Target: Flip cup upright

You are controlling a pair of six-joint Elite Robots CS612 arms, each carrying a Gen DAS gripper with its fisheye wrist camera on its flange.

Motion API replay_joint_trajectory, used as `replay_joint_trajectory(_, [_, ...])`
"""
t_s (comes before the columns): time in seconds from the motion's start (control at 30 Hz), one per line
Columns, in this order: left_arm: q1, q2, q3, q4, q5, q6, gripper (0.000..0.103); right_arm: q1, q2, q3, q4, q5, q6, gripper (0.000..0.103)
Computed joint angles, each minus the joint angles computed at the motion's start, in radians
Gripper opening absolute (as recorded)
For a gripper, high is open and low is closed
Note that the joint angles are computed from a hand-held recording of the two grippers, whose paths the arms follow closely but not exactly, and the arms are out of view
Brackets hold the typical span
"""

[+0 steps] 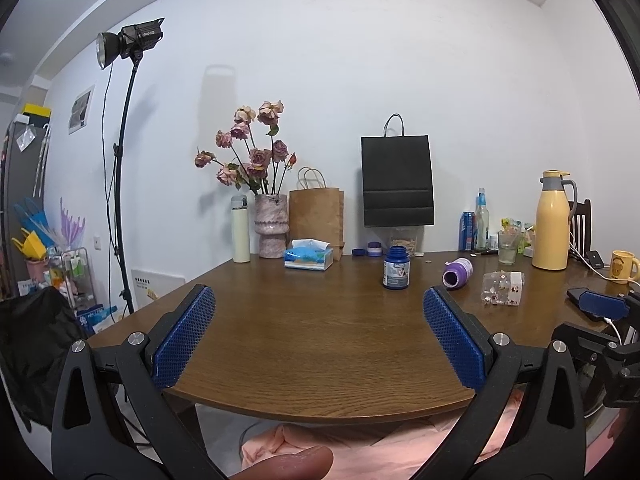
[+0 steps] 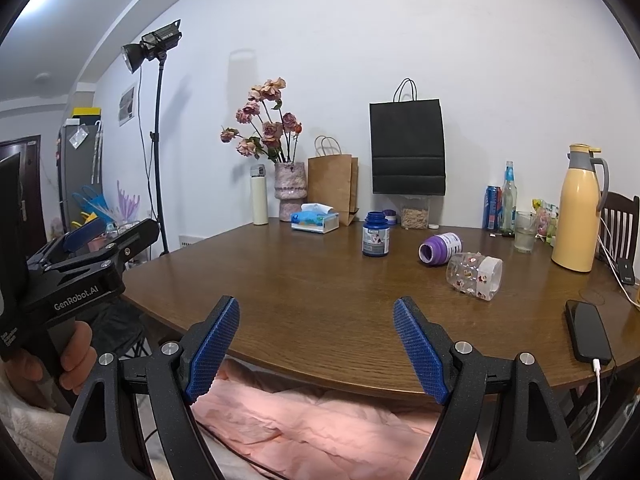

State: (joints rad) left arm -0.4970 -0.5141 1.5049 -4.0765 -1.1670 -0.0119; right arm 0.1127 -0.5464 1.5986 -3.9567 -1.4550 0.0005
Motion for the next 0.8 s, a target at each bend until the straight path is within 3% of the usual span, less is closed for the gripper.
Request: replay_joint_trajectory(0.8, [-0.001,-0.003,0.002,0.006,0.017,-0.014,0.103,0.002,0.001,0.0,0.001,0.002,-0.005,0.084])
